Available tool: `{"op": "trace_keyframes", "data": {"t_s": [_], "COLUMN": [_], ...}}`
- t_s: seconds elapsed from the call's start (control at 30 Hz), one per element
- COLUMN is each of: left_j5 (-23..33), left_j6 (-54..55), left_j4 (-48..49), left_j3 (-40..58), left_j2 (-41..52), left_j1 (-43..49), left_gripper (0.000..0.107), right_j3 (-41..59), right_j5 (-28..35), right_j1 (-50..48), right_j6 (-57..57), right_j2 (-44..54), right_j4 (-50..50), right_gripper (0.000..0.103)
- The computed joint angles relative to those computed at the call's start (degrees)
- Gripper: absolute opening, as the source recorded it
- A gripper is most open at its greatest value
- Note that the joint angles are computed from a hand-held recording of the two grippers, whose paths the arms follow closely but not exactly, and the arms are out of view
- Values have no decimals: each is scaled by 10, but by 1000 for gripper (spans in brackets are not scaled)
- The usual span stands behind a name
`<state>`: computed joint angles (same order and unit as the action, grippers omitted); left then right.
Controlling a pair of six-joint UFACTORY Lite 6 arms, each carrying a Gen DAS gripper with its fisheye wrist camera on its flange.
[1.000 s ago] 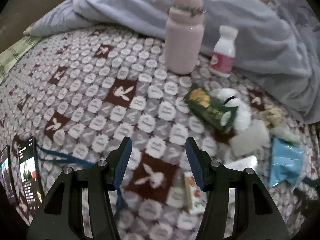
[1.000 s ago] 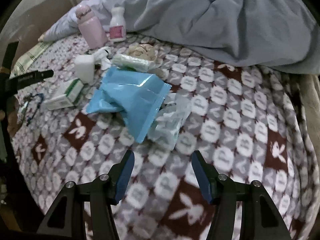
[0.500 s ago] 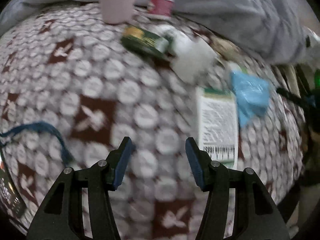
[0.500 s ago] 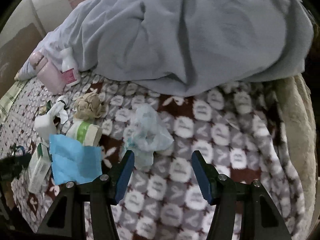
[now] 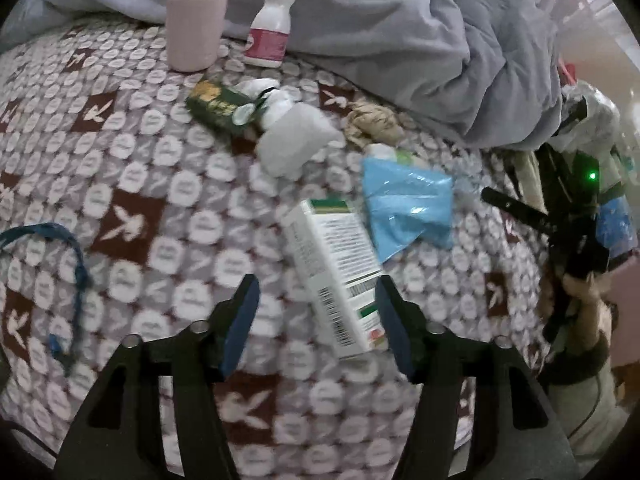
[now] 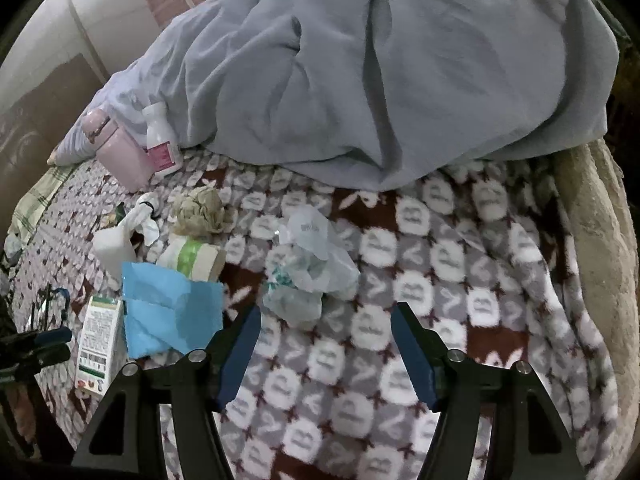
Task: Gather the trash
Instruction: 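Grasp the white Watermelon Frost box with the left tool while the right tool grasps the clear plastic wrapper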
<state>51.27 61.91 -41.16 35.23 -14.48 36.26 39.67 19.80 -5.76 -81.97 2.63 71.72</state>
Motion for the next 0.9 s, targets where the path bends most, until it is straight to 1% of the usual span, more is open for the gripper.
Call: {"op": "trace_keyframes", "data": {"t_s": [0.1, 0.13, 0.17, 0.27, 0.33, 0.4, 0.43, 0.5, 0.57, 0.63, 0.67, 0.7, 0.73, 0.8, 0.83, 0.9], "left_j5": [-74, -115, -137, -201, -249, -277, -283, -279, -273, -263, -256, -247, -236, -212, -201, -181], "left_j6": [-63, -103, -125, -206, -277, -320, -310, -252, -201, -185, -177, -170, -158, -146, -147, -154], "left_j4": [6, 20, 27, 53, 96, 132, 123, 72, 33, 23, 16, 11, 1, -7, -6, 3], "left_j3": [-29, -42, -51, -62, -70, -79, -80, -78, -80, -81, -82, -83, -87, -96, -102, -114], "left_j2": [-31, -41, -43, -30, -20, -11, 0, 21, 26, 23, 20, 14, 5, -20, -40, -83], "left_j1": [-76, -117, -137, -206, -255, -277, -275, -255, -237, -226, -220, -213, -206, -192, -189, -181], "left_gripper": [63, 63, 63, 63, 63, 64, 65, 70, 71, 71, 70, 66, 59, 57, 57, 57], "right_j3": [0, 2, 4, 9, 16, 27, 34, 49, 63, 70, 63, 52, 43, 15, 3, -24], "right_j5": [-1, 0, 1, 0, -6, -14, -18, -21, -21, -13, -14, -10, -3, -6, -5, 7], "right_j1": [0, -2, -4, -2, 3, 10, 14, 20, 25, 30, 31, 31, 29, 33, 31, 16], "right_j6": [-15, -13, -11, -25, -28, -33, -39, -48, -53, -67, -102, -140, -157, -193, -200, -197], "right_j2": [3, 5, 7, 15, 23, 39, 52, 76, 98, 114, 112, 104, 96, 64, 49, 13], "right_j4": [23, 24, 22, 38, 43, 52, 60, 76, 90, 108, 144, 180, 193, 214, 212, 192], "right_gripper": [67, 67, 67, 68, 68, 69, 69, 69, 69, 69, 63, 53, 39, 33, 26, 25]}}
